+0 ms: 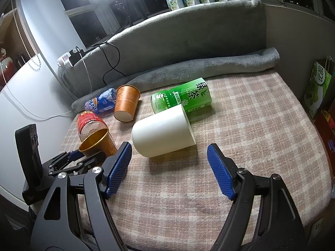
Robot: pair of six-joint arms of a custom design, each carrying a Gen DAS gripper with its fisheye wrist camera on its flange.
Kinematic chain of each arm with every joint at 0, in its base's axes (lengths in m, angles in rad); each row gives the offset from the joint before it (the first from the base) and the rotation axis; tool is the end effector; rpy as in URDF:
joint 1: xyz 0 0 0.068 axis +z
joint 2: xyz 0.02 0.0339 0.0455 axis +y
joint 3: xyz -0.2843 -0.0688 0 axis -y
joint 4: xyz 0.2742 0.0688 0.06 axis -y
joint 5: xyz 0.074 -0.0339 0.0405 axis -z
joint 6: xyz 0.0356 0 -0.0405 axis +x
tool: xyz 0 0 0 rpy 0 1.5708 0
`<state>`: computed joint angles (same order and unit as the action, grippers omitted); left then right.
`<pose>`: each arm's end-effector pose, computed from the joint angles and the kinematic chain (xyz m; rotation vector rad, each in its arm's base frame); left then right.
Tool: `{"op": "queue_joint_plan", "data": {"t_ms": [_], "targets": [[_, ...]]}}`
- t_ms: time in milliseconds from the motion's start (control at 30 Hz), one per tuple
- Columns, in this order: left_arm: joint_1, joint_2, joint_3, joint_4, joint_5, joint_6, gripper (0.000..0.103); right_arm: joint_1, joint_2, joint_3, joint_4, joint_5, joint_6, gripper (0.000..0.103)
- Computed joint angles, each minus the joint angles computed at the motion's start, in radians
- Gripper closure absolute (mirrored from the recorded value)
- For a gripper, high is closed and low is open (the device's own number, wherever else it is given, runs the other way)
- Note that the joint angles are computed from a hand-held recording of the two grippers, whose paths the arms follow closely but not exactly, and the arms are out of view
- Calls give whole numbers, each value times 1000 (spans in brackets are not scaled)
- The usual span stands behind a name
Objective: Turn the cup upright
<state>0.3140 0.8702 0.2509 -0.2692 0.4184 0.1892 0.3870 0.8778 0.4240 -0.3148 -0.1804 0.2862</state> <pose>0.1585 0.0363 0.1378 0.0305 2.3765 -0.2778 0.1731 0.0774 0.1902 -0.2117 2.3793 0.5381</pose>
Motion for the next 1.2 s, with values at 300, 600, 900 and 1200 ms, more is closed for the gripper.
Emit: {"op": "queue_joint_plan", "data": {"t_ms": [300, 600, 900, 1200], "targets": [[-14, -69, -19, -59, 4, 7, 39, 17, -25, 2, -18, 9, 5, 26], [7, -113, -28, -114, 29, 26, 39, 36, -46, 1, -32, 24, 12, 26], [32, -134, -30, -149, 48, 47, 39, 58, -67, -4, -44, 36, 20, 26], [47, -152, -30, -179, 61, 67, 38, 51, -66, -3, -43, 30, 17, 26]]}}
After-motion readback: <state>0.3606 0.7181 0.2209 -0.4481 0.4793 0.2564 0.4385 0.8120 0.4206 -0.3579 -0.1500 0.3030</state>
